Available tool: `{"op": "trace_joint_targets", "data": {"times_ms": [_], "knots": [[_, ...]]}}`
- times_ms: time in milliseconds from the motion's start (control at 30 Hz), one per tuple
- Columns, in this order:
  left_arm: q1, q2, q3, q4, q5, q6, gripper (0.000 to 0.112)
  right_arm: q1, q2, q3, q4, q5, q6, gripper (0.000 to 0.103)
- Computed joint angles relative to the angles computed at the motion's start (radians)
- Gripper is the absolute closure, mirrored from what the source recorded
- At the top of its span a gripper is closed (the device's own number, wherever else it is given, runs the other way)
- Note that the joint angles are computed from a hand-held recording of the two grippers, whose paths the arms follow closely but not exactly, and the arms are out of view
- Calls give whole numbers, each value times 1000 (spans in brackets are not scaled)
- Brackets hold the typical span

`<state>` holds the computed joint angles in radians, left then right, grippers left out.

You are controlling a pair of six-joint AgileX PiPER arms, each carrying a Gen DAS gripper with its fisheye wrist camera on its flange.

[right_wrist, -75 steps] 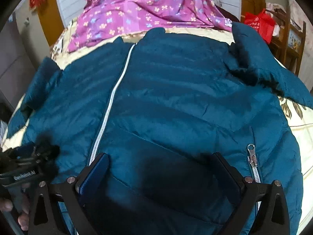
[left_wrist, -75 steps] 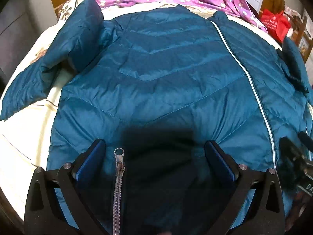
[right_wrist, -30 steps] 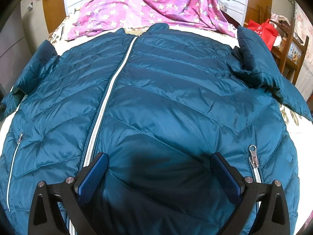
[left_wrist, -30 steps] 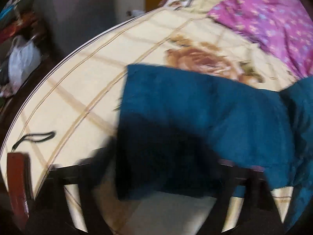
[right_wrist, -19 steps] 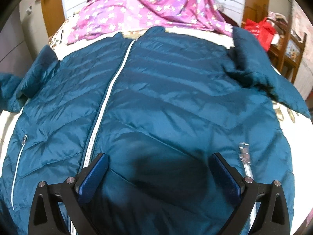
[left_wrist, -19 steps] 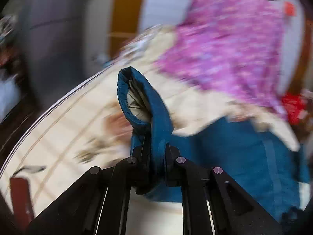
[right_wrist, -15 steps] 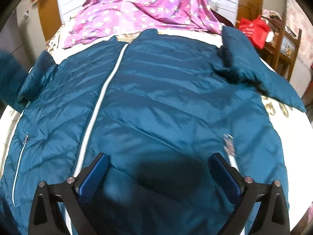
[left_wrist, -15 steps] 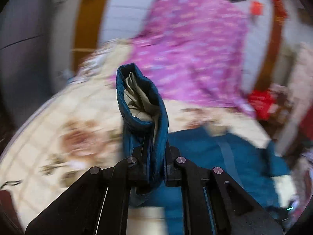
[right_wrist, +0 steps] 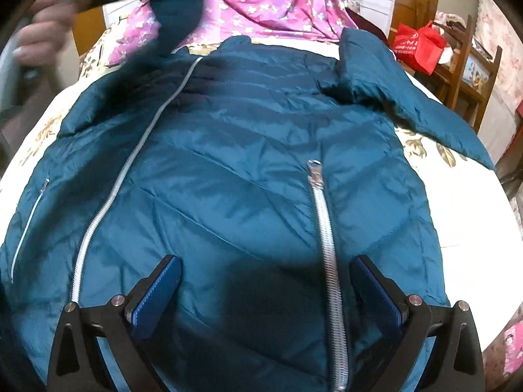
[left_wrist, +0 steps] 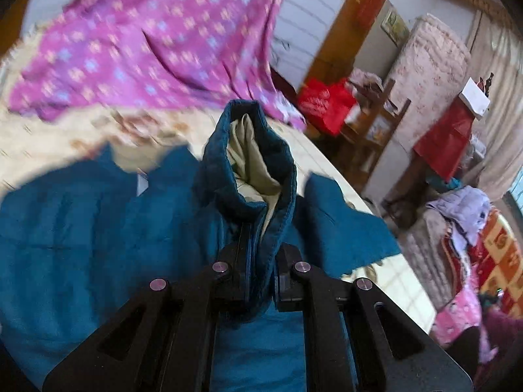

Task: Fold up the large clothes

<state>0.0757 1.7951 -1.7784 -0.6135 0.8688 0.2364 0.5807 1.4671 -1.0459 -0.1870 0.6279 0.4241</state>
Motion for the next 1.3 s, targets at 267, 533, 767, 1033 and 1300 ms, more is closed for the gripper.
{"op": "trace_joint_targets", "data": {"times_ms": [267,533,767,1033,1300], "knots": [[-97,168,-76,29,88,-158,44,-35,3,-6,85,4,-77,0],[-3,-14,151,-74,98,7,41,-62,-37,20,116,-55,-66,0],[318,-218,401,-5,-47,89,41,-79,-60,-16,-46,-193,112,0],[514,-143,492,107,-170,-80,41,-56,441,-772,182,21,-149,0],[416,-105,483,396,-245,-263,33,-177,888,-1352,395,415,-266,0]]}}
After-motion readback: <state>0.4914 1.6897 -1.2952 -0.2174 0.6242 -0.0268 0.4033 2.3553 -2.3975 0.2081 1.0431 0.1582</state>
